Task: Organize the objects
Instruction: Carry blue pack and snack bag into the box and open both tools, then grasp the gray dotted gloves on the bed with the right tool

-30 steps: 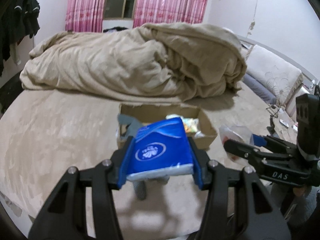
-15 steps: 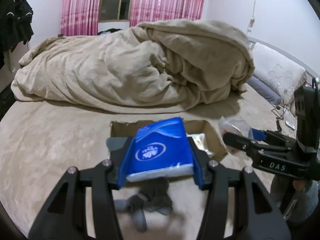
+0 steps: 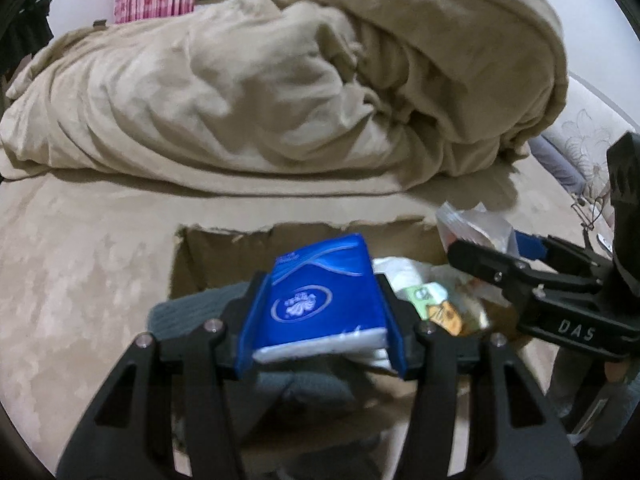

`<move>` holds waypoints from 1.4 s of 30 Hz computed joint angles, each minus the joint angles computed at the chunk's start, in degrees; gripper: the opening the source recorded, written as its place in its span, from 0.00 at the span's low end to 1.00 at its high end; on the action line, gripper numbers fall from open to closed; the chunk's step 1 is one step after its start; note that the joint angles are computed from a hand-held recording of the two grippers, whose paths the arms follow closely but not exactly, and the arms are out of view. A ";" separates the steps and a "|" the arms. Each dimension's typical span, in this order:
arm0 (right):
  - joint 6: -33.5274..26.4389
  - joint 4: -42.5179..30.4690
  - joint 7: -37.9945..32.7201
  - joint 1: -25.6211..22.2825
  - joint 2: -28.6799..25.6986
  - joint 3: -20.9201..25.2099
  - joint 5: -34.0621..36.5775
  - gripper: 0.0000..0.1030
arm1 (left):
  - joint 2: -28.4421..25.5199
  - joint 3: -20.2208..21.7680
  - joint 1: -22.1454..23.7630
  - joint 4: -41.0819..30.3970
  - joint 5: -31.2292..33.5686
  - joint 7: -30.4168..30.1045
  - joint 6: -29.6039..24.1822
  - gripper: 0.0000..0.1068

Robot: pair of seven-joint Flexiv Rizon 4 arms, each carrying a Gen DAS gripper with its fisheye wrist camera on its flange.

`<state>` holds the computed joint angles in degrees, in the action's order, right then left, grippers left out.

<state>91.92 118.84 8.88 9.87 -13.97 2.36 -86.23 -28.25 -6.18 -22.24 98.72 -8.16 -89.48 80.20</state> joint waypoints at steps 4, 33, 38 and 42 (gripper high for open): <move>-0.26 -0.59 2.07 -0.62 -0.33 0.17 -2.10 0.75 | -0.36 -0.13 0.24 -0.31 -0.43 -0.11 -1.06 0.59; -9.61 9.86 2.07 2.86 17.86 8.89 5.18 0.89 | 27.23 0.42 2.76 25.55 -0.48 -3.47 7.00 0.80; -9.77 9.58 4.73 4.44 16.88 9.60 3.46 0.89 | 28.21 0.77 3.21 29.77 -2.31 -2.50 8.19 0.80; -9.35 8.56 5.99 6.44 13.29 9.38 2.68 0.89 | 27.66 0.92 3.45 33.25 -7.77 0.82 9.65 0.80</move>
<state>82.57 127.40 14.86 16.32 -0.67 11.73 -83.55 -0.59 -5.26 -18.79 131.98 -15.93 -88.66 89.85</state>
